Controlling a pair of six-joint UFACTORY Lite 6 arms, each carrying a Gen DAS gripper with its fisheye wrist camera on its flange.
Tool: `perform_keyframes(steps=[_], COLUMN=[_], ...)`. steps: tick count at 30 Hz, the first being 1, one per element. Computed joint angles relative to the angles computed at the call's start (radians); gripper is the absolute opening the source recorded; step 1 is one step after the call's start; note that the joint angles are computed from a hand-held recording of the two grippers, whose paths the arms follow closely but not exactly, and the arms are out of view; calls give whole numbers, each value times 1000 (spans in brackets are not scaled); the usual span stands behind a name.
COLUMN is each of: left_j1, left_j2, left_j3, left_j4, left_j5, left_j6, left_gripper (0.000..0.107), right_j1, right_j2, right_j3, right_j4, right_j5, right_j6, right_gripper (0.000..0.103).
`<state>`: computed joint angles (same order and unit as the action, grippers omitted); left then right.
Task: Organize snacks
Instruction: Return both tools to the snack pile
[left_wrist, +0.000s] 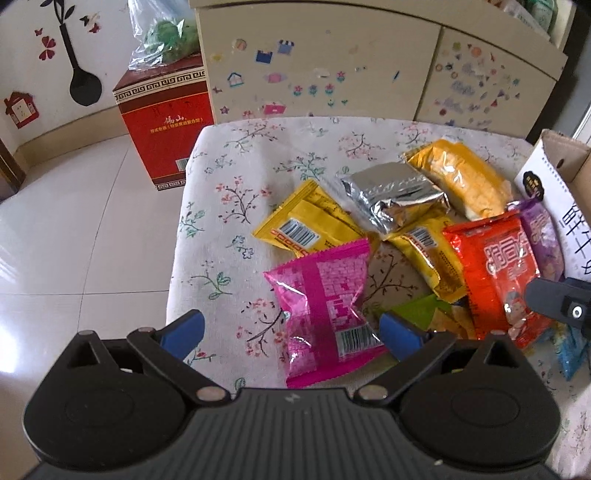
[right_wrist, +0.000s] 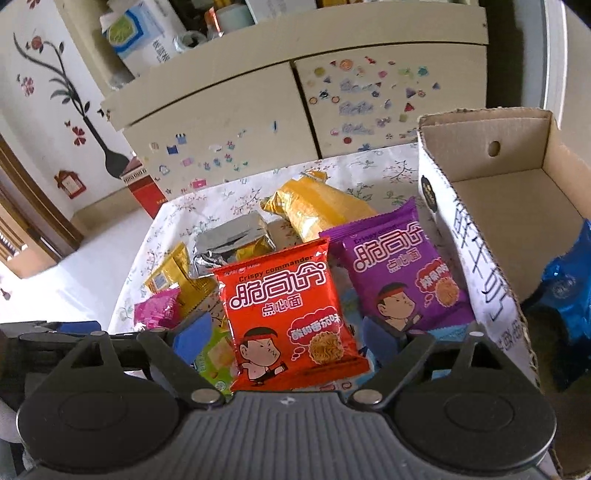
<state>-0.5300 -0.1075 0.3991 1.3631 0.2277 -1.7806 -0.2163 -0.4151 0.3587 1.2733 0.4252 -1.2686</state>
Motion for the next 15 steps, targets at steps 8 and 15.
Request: perform_keyframes(steps=[8,15], left_j1=[-3,5], left_j2=[140,186], left_j3=[54,61], left_j4=[164,298], left_j5=[23,16], left_j6=[-184,-319], left_gripper=[101,102], right_j1=[67,120], right_j2=[115,163], right_j3=[31,38], right_j4=[134,221], right_j5=[-70,-131], right_j6=[-113,-190], right_gripper=[93,93])
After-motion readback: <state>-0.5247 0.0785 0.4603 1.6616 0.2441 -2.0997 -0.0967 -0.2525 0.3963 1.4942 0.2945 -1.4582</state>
